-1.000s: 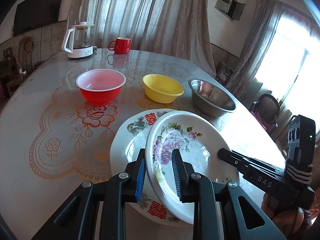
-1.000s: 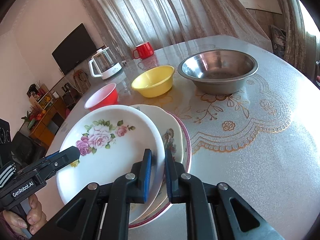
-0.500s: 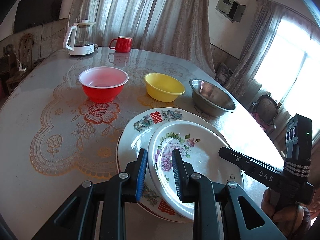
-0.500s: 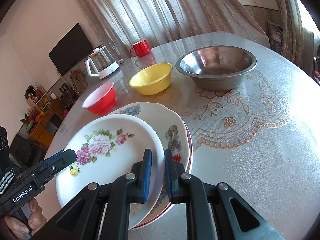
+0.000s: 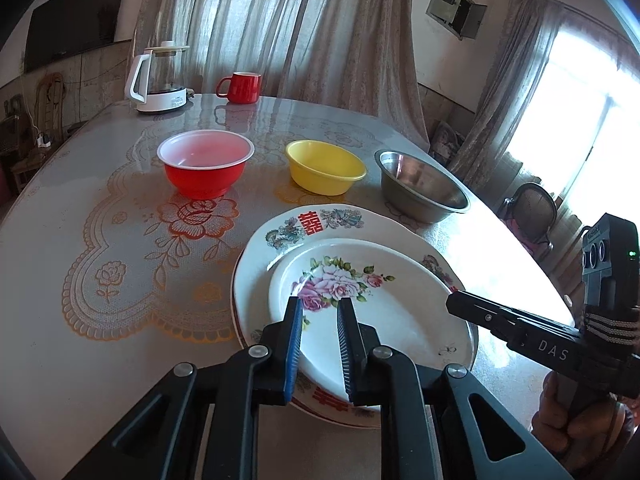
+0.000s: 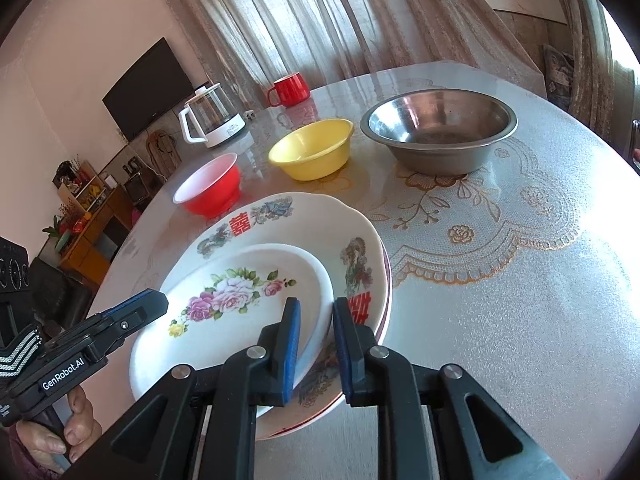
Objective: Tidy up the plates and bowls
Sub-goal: 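Lower the rose-print plate onto the stack and open the left tool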
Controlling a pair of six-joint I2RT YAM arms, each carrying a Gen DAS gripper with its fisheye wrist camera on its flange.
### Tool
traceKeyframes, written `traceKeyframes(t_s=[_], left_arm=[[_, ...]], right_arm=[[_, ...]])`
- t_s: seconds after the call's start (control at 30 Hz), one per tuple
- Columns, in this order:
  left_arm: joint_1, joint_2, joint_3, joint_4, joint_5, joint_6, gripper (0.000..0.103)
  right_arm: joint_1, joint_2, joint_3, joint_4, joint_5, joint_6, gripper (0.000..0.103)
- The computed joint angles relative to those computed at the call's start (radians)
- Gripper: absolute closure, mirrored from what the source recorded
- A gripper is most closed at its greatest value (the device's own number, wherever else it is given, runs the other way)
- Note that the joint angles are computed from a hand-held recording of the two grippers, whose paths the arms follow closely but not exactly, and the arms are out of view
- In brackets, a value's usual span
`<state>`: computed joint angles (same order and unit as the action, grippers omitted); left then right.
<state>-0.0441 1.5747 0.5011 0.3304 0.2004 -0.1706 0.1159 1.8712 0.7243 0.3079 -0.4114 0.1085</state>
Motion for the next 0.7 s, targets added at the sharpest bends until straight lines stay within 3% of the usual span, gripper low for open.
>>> traceKeyframes(t_s=[0.3, 0.43, 0.7], left_arm=[[0.015, 0.039, -0.003, 0.031, -0.018, -0.042, 0.085], [-0.003, 0.071, 0.045, -0.014, -0.028, -0.014, 0.082], [-0.033, 0.063, 0.013, 0.027, -0.069, -0.009, 0.081]], right_arm=[[0.011, -0.018, -0.044, 0.04, 0.01, -0.027, 0.085], [0.013, -0.008, -0.031, 0.047, 0.03, -0.012, 0.085], [0.028, -0.007, -0.038, 0.07, 0.064, -0.028, 0.084]])
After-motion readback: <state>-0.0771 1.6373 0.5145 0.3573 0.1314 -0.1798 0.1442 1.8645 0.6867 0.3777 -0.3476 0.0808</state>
